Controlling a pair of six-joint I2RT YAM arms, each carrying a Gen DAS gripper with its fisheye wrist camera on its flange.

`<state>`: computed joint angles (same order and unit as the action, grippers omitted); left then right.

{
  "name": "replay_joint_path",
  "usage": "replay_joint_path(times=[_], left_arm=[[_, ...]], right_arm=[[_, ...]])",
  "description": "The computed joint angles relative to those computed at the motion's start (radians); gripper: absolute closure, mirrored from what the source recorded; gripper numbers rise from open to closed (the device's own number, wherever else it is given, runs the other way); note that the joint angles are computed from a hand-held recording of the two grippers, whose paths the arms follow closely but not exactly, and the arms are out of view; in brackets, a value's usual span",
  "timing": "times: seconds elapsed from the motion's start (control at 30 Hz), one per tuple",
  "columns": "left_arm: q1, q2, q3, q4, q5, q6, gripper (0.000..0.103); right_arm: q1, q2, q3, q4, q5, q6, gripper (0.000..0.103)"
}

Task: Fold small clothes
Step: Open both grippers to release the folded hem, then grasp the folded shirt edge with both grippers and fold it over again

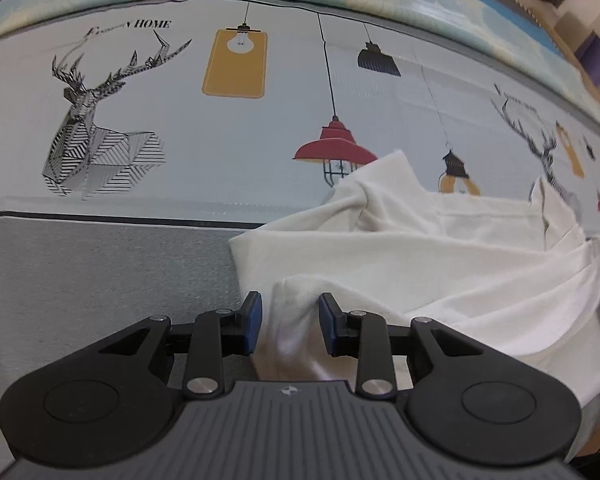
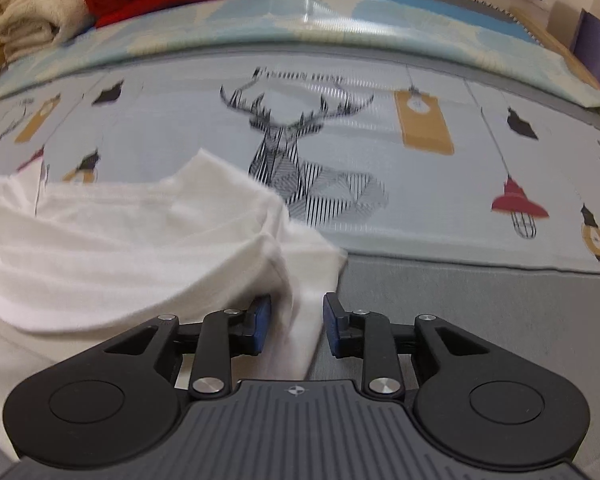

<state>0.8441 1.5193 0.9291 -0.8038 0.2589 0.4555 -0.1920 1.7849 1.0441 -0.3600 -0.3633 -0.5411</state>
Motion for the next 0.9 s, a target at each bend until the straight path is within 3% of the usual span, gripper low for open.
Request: replay_joint_path(times=[0.23, 0.3, 0.4, 0.5, 0.57, 0.6, 0.67, 0.8, 0.9], left_arm=[[-0.052, -0.007, -0.032, 0.04, -0.011, -0.001, 0.074], [-0.062, -0.009, -0.042, 0.052, -0.033, 0.005, 0.086], [-0.061, -0.007, -0.047, 0.067, -0.059, 0.023, 0.096], [-0.041, -0.012, -0.039, 0.074, -0.037, 0.026, 0.097], [-0.022, -0.023, -0.031, 0.083, -0.011, 0.023, 0.097], [-0.011, -0.027, -0.022, 0.08, 0.006, 0.019, 0.097], [0.004, -0.041, -0.01, 0.083, 0.034, 0.015, 0.097], [0.025, -0.072, -0.012, 0.144, 0.065, -0.037, 0.098], [0.027, -0.094, -0.039, 0.254, 0.039, -0.101, 0.098]], right_arm=[[0.039, 0.061, 0.044, 0.0, -0.001, 0.053, 0.069], [0.053, 0.07, 0.048, 0.0, 0.001, 0.052, 0.069], [0.069, 0.079, 0.057, 0.0, 0.007, 0.061, 0.07], [0.076, 0.077, 0.069, -0.017, -0.004, 0.049, 0.071], [0.08, 0.075, 0.073, -0.029, -0.008, 0.036, 0.081], [0.082, 0.074, 0.077, -0.038, -0.01, 0.022, 0.093], [0.077, 0.055, 0.074, -0.021, -0.03, 0.027, 0.095], [0.003, 0.048, 0.142, 0.009, -0.209, 0.247, 0.096], [0.001, 0.037, 0.123, 0.13, -0.17, 0.367, 0.096]])
